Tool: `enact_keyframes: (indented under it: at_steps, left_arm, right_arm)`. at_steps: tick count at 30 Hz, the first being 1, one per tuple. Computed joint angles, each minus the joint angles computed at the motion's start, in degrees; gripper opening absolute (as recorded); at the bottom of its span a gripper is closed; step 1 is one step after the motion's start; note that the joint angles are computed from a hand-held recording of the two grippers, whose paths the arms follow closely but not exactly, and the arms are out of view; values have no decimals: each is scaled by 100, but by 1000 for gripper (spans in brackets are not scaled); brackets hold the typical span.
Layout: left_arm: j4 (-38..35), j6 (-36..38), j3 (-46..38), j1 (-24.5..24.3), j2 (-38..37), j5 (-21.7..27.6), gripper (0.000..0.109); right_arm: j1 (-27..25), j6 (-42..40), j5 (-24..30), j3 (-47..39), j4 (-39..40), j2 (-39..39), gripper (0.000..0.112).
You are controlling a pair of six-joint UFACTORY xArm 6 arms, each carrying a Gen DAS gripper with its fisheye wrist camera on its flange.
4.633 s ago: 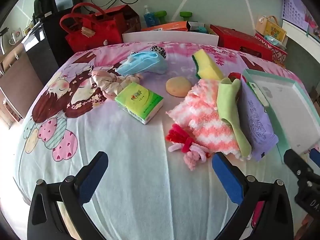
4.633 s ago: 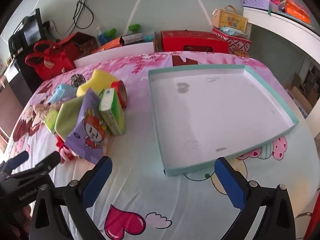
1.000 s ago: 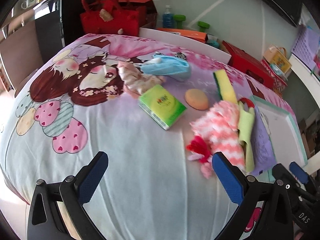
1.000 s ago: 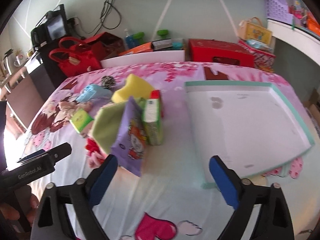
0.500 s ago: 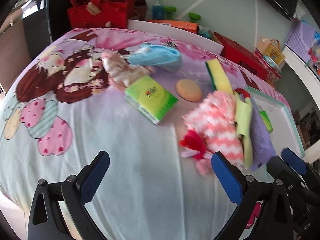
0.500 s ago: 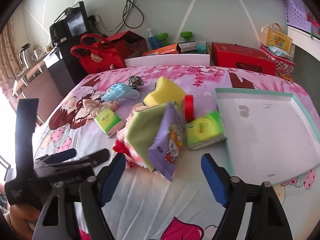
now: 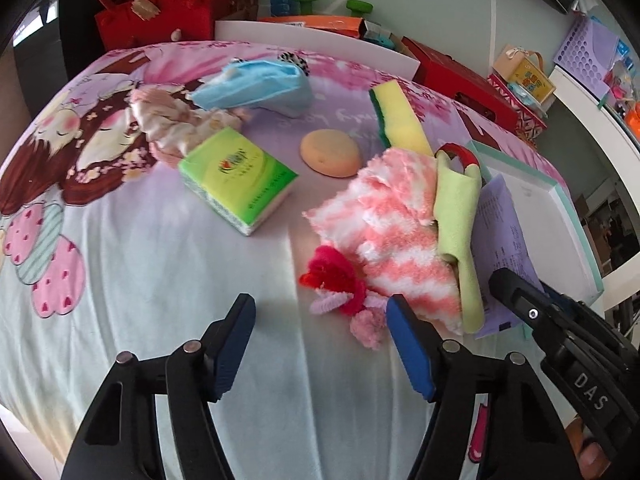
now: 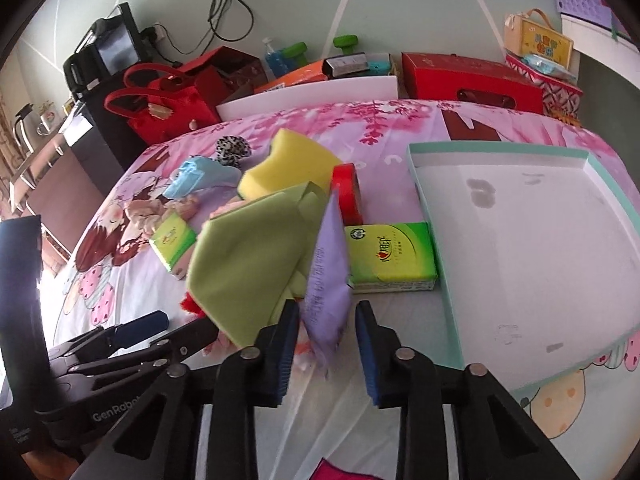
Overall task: Organize soft objects
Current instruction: 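Grasp the purple wipes pack with the right gripper while the left grasps the red plush toy, then carry both items into the white tray and open both grippers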
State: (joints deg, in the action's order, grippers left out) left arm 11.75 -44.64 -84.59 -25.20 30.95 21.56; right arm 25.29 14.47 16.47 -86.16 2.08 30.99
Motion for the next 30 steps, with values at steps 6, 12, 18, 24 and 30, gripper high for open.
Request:
enact_keyframes:
  at_steps: [6, 12, 18, 24, 30]
  left_arm:
    - [-658, 418, -196, -21, 194, -66, 49]
    - [-1003, 598, -17, -80, 114, -403, 26]
    - [-228, -107, 366, -35, -230, -567, 9]
    - [585, -764, 590, -2, -572, -585, 9]
    - [805, -783, 359, -73, -732, -273, 9]
  right_arm:
    - [-7, -84, 68, -94, 148, 105, 22]
    - [-1, -191, -24, 37, 326, 0, 20]
    - [8, -607, -238, 324, 851, -247, 16]
    - [-26, -868, -400, 666, 1182, -586, 11]
    - [-136, -1127, -408, 878, 1312, -923, 10]
